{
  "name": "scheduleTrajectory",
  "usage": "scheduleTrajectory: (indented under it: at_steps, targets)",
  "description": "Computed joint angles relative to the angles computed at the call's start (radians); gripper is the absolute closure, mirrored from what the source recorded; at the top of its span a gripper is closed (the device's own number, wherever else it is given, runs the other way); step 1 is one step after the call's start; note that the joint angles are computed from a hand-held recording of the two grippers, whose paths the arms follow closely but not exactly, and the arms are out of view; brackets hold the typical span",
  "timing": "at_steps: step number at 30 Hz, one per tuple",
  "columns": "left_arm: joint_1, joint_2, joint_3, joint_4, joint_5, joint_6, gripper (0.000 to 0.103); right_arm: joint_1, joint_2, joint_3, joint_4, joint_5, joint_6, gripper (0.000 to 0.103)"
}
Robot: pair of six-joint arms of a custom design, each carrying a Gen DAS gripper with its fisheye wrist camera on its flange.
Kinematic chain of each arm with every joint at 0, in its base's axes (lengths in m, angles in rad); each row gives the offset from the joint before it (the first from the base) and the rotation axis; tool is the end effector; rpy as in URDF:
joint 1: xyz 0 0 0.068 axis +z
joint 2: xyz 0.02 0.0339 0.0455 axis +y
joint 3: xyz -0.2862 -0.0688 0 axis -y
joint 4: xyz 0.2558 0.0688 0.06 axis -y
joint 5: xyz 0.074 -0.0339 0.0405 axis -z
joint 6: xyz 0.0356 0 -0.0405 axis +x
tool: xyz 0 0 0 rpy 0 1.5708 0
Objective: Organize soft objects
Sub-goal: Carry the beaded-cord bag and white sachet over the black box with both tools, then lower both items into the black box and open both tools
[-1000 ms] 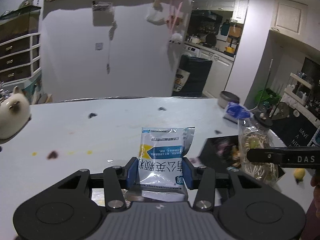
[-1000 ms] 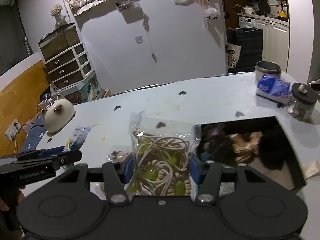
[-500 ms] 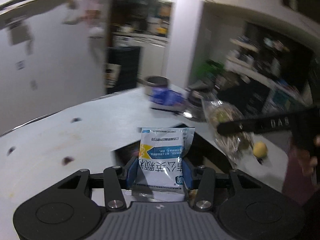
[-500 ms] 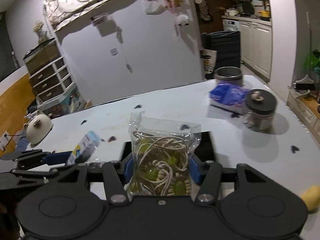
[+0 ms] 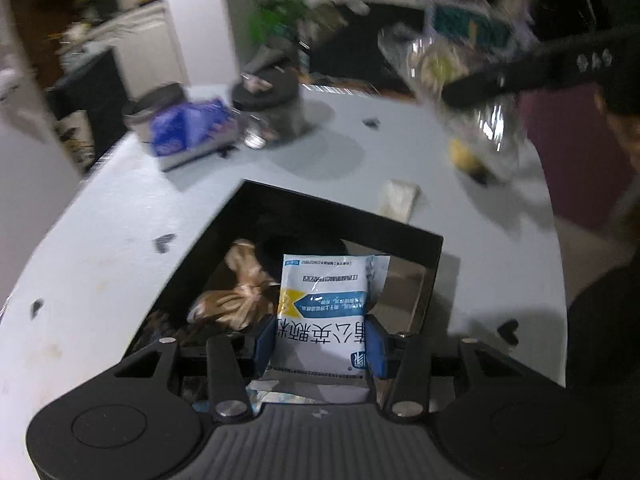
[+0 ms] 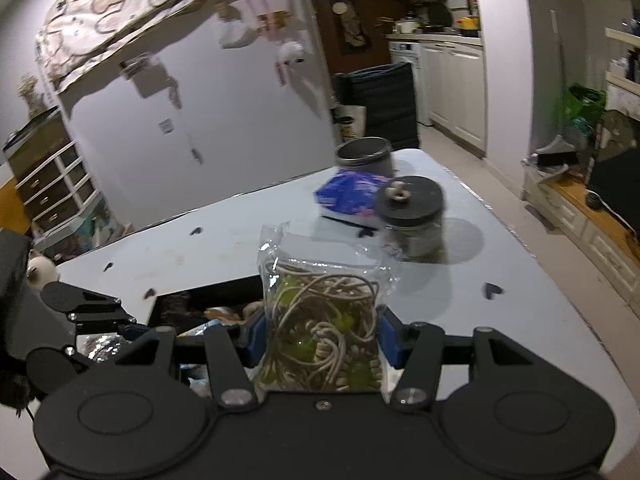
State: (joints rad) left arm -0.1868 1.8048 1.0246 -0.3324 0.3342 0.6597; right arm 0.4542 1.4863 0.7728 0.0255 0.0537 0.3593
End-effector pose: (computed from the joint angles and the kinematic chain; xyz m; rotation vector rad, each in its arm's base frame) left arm 0.3496 -0.0780 0.1581 1.1643 2.3349 -0.2851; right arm 0.2822 0.1357 0.2071 -0.0794 2.2834 0.3707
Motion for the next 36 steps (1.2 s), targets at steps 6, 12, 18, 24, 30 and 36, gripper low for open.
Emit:
scheduleTrajectory:
  at_steps: [6, 12, 18, 24, 30, 36]
  targets:
    - [-0.057, 0.192, 0.222, -0.185, -0.012, 0.131, 0.056, -0.057, -0.027, -0.046, -0.005, -0.002, 0.017, 0.047]
    - [-0.085, 0.317, 0.343, -0.260, 0.018, 0.180, 0.056, -0.089, -0.037, -0.063, -0.019, 0.009, 0.019, 0.047]
    - [-0.033, 0.363, 0.363, -0.267, 0.106, 0.072, 0.046, -0.096, -0.025, -0.055, -0.020, 0.004, 0.017, 0.047]
    - [0.057, 0.275, 0.228, -0.198, 0.187, -0.058, 0.023, -0.081, 0.049, 0.020, -0.020, -0.091, -0.002, 0.047]
    - [0.133, 0.121, 0.042, -0.066, 0.232, -0.179, 0.023, -0.063, 0.216, 0.212, -0.116, -0.300, -0.042, 0.047]
    - [0.182, -0.009, -0.118, 0.070, 0.246, -0.316, 0.023, -0.034, 0.495, 0.545, -0.390, -0.523, -0.080, 0.047]
